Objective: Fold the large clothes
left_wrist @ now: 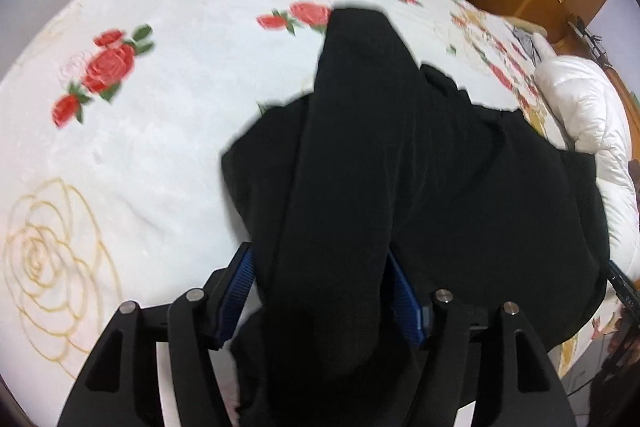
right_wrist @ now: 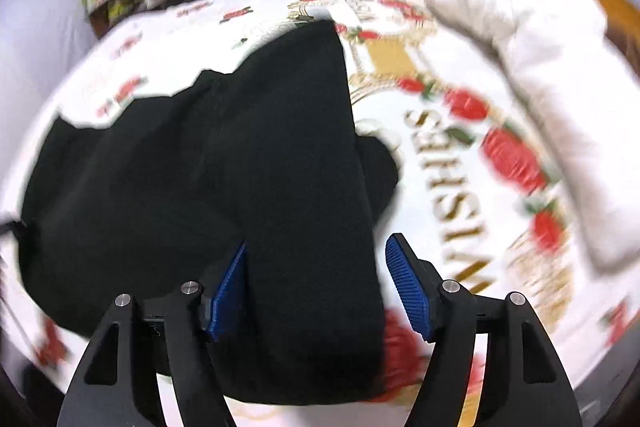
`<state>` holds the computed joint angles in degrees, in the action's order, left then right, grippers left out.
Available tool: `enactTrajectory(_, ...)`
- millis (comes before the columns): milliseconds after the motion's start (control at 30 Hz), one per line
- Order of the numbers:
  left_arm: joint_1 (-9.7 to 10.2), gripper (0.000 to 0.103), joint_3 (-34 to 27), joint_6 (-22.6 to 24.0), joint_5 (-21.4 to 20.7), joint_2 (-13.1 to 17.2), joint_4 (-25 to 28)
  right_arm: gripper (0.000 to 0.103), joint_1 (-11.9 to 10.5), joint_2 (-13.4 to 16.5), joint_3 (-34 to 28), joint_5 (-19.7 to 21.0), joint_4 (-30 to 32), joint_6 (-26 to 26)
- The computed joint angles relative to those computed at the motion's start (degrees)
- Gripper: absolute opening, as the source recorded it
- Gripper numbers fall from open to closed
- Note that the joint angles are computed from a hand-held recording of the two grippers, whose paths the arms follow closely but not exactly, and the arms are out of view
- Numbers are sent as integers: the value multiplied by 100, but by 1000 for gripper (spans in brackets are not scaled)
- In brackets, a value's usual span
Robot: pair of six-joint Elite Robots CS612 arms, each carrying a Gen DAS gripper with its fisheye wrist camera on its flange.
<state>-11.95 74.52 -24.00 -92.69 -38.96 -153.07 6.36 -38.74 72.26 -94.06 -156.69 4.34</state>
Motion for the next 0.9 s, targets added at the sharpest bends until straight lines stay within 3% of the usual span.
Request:
enactTrajectory(133,-7,68,186,-58,290,-196,-263,68,90,-104,58,-487,-131,-244)
enactTrajectory(267,-161,68,512,254,894,-462,-713,68,195,-322,386,-1029,-895,-252)
enactTrajectory(333,-183,68,697,127,748,-574,-1092,68,193,-429,573,-689,-1196,-299)
enactTrajectory(433,-201,68,831,198,235,-618,-1273,68,141,-518,740,247,-1083,-464)
enactTrajectory(500,-240,68,839,358,83,-552,-1135,68,167,-437,703,266,-767,-627)
enactTrajectory(600,-313,68,653,446,482,-377,-245,68,170,-239,560,8,-196,-609)
enactTrajectory(667,-311,68,659,431,651,-298,-128,68,157,-130,562,-209,-14,-609)
enactTrajectory(733,-282,73,672,319,709,-261,-67,68,79,-110,657,-22,-25,-535)
enactTrajectory(833,-179,83,651,124,430,-190,-78,70,-39,-132,812,294,-227,-401)
enactTrajectory(900,-169,84,678,-2,410,-183,-111,76,-96,-118,829,443,-244,-266)
